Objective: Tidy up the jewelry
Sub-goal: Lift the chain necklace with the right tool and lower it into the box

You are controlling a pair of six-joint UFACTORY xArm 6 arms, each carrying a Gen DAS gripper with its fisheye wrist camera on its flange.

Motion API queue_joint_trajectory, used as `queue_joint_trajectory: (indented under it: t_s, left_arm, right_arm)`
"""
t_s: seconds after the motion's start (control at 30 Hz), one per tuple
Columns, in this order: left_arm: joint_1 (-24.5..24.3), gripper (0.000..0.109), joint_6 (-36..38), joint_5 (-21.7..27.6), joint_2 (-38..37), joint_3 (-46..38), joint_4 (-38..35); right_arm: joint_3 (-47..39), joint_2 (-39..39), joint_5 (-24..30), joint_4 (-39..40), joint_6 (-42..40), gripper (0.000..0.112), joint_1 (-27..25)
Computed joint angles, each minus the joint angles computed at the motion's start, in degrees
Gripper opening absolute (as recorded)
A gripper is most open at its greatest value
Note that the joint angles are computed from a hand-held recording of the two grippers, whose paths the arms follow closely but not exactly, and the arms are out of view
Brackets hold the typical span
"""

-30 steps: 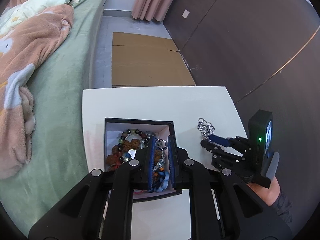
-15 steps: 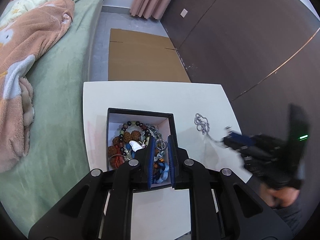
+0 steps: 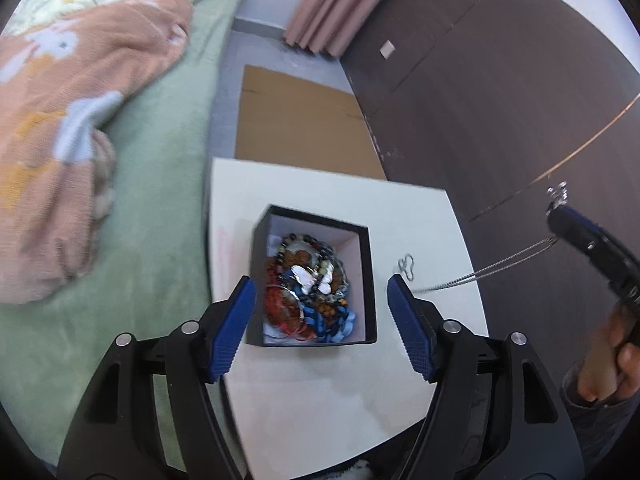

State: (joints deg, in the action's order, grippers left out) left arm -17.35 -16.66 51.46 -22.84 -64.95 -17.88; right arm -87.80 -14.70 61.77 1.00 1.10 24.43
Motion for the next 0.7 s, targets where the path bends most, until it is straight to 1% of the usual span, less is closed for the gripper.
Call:
queue_joint_trajectory:
  t_s: [0.03, 0.2, 0.3, 0.37, 0.4, 0.43, 0.5, 0.63, 0.7]
  left_arm:
    - [0.11, 0.077, -1.02, -0.16, -0.99, 0.17, 1.34]
    - [1.51, 0.086, -3.05, -0.05, -4.38, 0.41, 4.44]
    - [2.12, 0.087, -4.13, 0.28, -5.46, -0.17, 6.23]
    - [2.58, 0.087, -4.97, 0.37, -6.36, -0.34, 7.65]
    - [2.79, 0.087, -5.59, 0.27, -6.95, -0.26, 8.44]
    - [2.91, 0.092, -5.93, 0.30, -7.25, -0.25, 8.87]
    - [3.06, 0.097, -6.55, 0.23, -8.20, -0.14, 10.42]
    - [3.47, 0.098, -6.76, 1.78, -8.83, -1.49, 12.45]
    - [3.40, 0.098, -6.97, 2.19, -9.16, -1.90, 13.43]
  right_arm:
    - [-1.34, 0.56, 0.14, 0.02, 0.00, 0.020, 0.46]
    - [-10.71, 3.97, 1.85, -1.01, -0.08, 0.020, 3.15]
    - [-17.20, 6.70, 2.99, -1.94, -0.04, 0.020, 4.52]
    - [-21.63, 8.56, 3.88, -3.24, 0.03, 0.016, 5.61]
    - [-23.82, 9.50, 4.31, -3.64, 0.16, 0.016, 6.17]
    - [-26.14, 10.51, 4.76, -3.94, 0.31, 0.016, 6.69]
    - [-31.23, 12.80, 5.65, -4.52, 0.45, 0.016, 7.59]
    - [-42.48, 18.46, 8.48, -5.61, 0.32, 0.016, 9.50]
    - [-49.44, 22.11, 10.47, -5.98, 0.08, 0.016, 10.19]
